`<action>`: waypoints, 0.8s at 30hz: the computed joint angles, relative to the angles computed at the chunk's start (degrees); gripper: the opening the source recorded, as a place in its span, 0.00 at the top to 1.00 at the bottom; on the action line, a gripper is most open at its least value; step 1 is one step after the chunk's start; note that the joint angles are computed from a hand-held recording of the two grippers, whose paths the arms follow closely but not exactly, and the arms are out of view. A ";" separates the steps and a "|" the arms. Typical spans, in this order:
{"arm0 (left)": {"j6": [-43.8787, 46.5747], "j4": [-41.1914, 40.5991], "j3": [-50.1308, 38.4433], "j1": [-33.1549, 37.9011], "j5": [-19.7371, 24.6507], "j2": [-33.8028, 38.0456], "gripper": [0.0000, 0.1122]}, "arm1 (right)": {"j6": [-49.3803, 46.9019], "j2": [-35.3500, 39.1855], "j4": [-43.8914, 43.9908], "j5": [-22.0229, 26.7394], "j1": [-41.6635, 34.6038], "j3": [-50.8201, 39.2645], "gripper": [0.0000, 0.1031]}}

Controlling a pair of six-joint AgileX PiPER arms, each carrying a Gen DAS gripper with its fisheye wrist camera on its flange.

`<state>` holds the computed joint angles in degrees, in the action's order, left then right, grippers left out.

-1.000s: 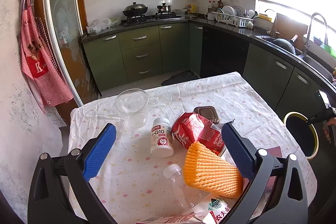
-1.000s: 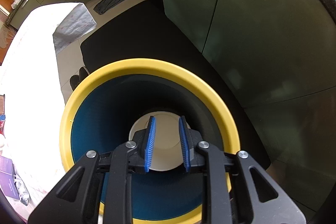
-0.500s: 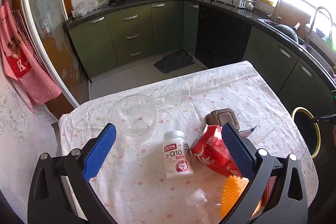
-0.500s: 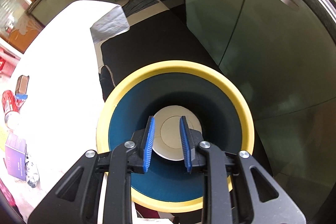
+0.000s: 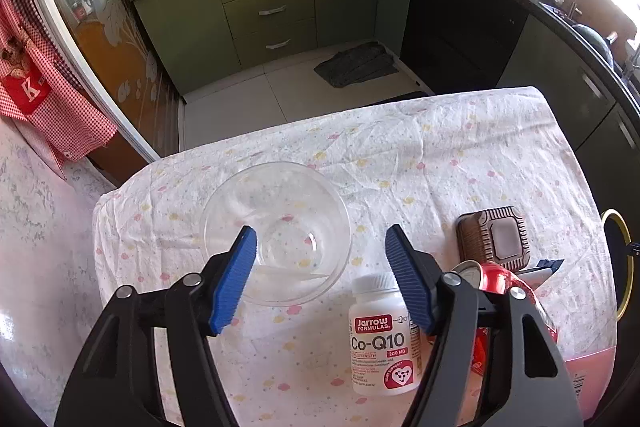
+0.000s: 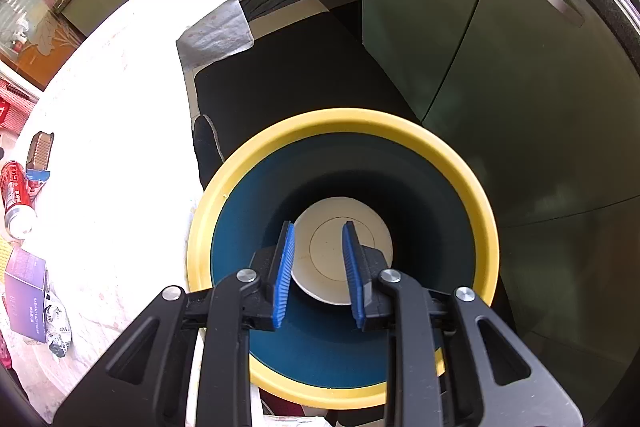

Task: Collect trash
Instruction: 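Carry the paper bucket over the yellow-rimmed bin and release it, then grasp the clear plastic bowl with the left gripper and drop it into the bin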

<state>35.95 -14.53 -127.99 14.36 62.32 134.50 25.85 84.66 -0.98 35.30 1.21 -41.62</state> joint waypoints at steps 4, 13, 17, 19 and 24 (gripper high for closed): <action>-2.30 2.45 -2.81 -0.61 1.07 2.42 0.79 | -0.23 0.57 0.36 -0.54 0.29 0.05 0.77; 3.67 -0.31 11.63 -0.75 -4.90 -11.26 0.95 | -2.26 -7.49 1.43 -1.01 -1.07 3.70 0.77; 10.02 -4.98 22.87 -2.86 -6.67 -23.14 0.95 | -4.03 -14.50 2.60 -0.94 -2.89 7.73 0.77; 13.28 -7.41 28.91 -5.01 -7.28 -29.38 0.95 | -4.39 -18.31 2.65 -0.25 -3.82 9.71 0.77; 18.04 -11.91 40.55 -14.24 -5.63 -41.71 0.95 | -4.12 -29.81 0.53 4.59 -6.72 14.27 0.77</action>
